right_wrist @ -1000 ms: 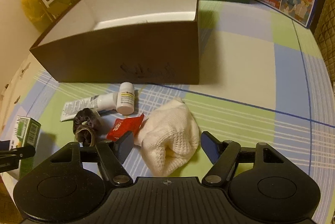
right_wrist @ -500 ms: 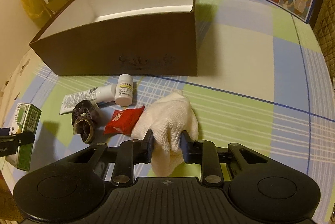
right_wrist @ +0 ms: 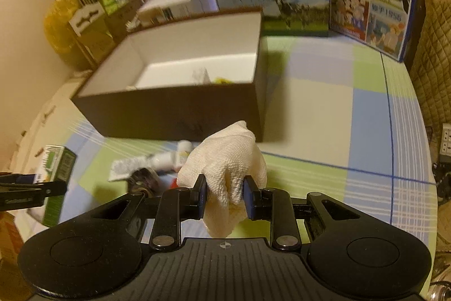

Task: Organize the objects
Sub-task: 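Carry both items into the brown box and open both tools to release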

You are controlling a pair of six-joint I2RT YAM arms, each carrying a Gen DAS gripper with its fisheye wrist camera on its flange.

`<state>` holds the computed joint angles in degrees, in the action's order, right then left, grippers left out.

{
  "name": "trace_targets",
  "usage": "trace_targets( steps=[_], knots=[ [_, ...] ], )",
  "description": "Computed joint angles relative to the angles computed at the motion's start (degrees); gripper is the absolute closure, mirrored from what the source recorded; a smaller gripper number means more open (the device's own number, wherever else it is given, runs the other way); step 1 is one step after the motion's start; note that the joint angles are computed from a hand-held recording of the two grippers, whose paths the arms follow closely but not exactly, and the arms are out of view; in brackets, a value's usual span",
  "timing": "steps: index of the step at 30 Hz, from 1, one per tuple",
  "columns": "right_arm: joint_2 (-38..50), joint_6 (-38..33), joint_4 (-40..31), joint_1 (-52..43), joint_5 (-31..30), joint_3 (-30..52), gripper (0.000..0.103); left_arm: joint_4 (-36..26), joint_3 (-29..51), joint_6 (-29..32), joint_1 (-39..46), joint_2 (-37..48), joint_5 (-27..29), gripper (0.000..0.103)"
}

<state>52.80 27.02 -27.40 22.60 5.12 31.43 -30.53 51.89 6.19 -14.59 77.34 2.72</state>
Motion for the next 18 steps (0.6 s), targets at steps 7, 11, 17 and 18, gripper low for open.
trace_targets(
  steps=[7,11,17,18],
  knots=[
    [0.42,0.01,-0.29,2.81,-1.07,4.07,0.08,-1.61,4.45,0.51,-2.13,0.05,1.55,0.051],
    [3.33,-0.74,1.55,4.34,-0.83,6.77,0.08,-1.58,7.32,0.78,-3.39,1.82,1.92,0.051],
    [10.22,-2.32,5.89,4.19,-1.7,11.29,0.08,-0.96,13.33,1.16,-4.21,6.69,1.97,0.051],
    [12.04,-2.6,6.7,4.28,-1.62,12.52,0.08,-0.72,14.39,1.24,-4.18,7.65,2.02,0.051]
  ],
)
